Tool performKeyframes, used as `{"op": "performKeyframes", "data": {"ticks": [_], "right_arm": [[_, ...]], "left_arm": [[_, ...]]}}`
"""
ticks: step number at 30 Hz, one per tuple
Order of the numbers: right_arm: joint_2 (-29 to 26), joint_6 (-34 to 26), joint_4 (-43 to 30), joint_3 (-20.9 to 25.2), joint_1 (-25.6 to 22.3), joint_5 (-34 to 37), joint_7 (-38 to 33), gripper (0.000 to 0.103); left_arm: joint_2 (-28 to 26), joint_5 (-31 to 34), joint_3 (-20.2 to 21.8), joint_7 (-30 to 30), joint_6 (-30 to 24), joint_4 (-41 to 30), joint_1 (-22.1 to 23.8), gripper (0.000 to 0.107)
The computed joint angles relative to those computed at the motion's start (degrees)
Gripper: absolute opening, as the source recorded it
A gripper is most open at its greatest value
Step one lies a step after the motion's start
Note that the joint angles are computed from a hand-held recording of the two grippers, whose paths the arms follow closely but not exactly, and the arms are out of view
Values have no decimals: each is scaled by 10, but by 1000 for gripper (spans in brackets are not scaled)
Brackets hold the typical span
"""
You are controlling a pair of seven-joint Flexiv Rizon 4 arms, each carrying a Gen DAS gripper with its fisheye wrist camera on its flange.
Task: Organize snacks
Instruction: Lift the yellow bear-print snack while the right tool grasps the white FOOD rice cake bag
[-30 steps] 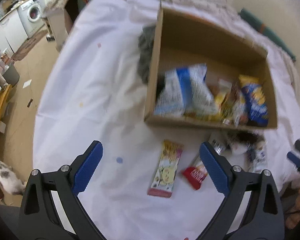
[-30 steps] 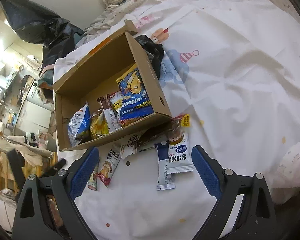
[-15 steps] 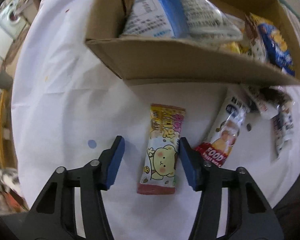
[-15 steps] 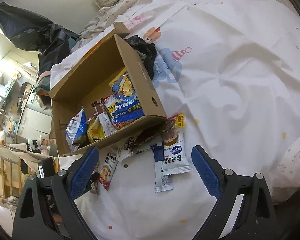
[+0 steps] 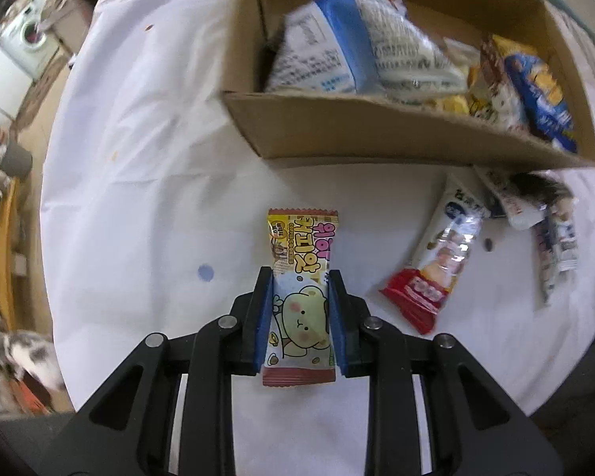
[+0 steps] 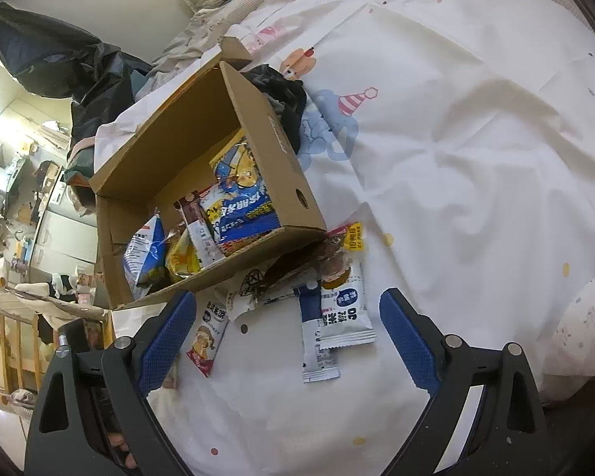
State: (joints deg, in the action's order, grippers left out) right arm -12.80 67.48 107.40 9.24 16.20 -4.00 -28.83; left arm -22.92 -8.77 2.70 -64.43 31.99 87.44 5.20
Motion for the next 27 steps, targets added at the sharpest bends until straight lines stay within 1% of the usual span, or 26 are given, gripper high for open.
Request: {"op": "performKeyframes", "data": {"ticks": [2,7,13,14,15,19,20,21,22,25,27], "right_arm": [[-1,1,0,1,-2,7,0,96],[0,0,3,-1,-3,10,8,96],[-1,-38,-2,-5,-2,-1,19,96],[-2,-46,-3,-6,-2,-2,22,96],[-3,-55,-5,-6,-3,-1,24,96],[-14,-101,-23,-4,-6,6,20,96],[-18,-110,-28,-2,-8,14,14,95],[-23,-115,-33,1,-13,29,6,89],[-27,-116,-36,2,-15,39,3,80],[-38,-129,-51,6,-21,64,-12,72],[-45,-146,-61,4,-18,62,-15,72]], "left_arm": [[11,-18,-3,4,-15,0,7,22],[52,-60,-4,22,-13,30,19,22],[91,-108,-3,47,26,75,24,22],[99,-116,3,52,35,83,18,23],[92,-120,-3,56,37,73,28,22],[95,-144,-6,56,63,83,25,23],[95,-148,-6,54,66,84,25,23],[95,-150,-6,51,67,84,25,23],[94,-152,-6,50,65,84,26,23],[88,-157,-7,39,42,75,28,23],[83,-157,-7,32,27,68,30,23]]}}
